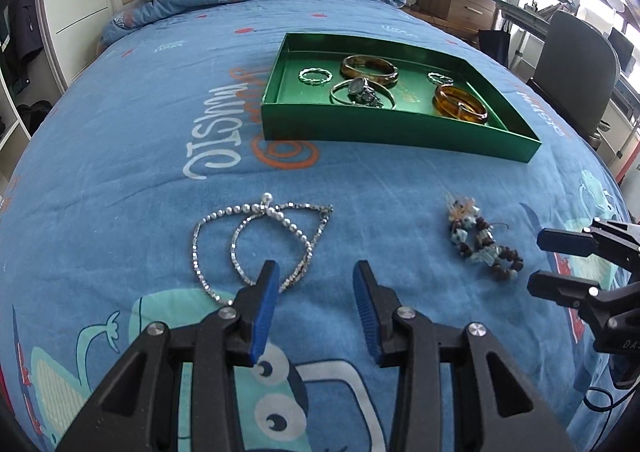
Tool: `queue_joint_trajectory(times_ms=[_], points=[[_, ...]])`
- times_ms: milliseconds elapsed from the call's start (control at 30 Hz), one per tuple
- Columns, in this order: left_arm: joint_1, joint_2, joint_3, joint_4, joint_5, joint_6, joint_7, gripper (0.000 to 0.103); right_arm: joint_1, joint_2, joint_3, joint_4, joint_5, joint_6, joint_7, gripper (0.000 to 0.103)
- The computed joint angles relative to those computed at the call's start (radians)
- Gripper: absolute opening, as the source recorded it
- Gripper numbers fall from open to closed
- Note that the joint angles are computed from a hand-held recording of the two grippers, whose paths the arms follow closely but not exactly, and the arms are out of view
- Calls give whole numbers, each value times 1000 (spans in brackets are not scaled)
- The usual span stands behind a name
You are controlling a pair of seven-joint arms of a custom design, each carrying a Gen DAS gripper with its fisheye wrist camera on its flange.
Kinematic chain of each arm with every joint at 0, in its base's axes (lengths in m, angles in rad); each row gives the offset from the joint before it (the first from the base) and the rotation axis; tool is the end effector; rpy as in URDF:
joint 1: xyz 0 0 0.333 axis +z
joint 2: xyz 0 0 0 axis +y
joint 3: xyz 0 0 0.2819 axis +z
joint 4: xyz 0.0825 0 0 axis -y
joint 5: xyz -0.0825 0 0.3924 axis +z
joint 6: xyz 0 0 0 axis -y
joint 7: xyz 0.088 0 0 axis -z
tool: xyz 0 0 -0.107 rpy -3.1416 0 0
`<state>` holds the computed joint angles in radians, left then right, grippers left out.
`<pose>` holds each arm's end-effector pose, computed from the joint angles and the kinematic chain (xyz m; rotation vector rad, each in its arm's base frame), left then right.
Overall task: Organize jewelry
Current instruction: 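Withdraw both tools toward the pearl necklace and brown-bead bracelet, then grasp the brown-bead bracelet with the right tool while the left tool grasps the pearl necklace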
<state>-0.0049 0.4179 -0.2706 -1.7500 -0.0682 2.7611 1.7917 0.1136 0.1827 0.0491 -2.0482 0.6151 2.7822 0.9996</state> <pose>0.6727 -0.1665 0.3740 -1.5258 2.2636 -0.7574 0.6150 0.0740 0.3681 -1.9621 1.5866 -0.3067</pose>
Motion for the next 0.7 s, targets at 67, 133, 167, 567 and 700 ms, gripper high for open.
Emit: queue_joint_trajectory(times_ms=[67,133,167,567,700], points=[[-12,34,11,41,17,-14,-13,36,-2,38,3,39,1,-13,-5,50],[-17,67,16,75,29,-34,-23,36,-4,69,8,72,-3,-27,-10,50],[-21,77,18,80,36,-27,-29,36,-4,84,10,88,-10,-35,-12,50],[-61,83,54,48,151,75,-157,23,47,163,-22,142,-245,37,70,29],[-74,76,62,40,185,77,-202,6,33,152,-13,126,-250,46,71,20]])
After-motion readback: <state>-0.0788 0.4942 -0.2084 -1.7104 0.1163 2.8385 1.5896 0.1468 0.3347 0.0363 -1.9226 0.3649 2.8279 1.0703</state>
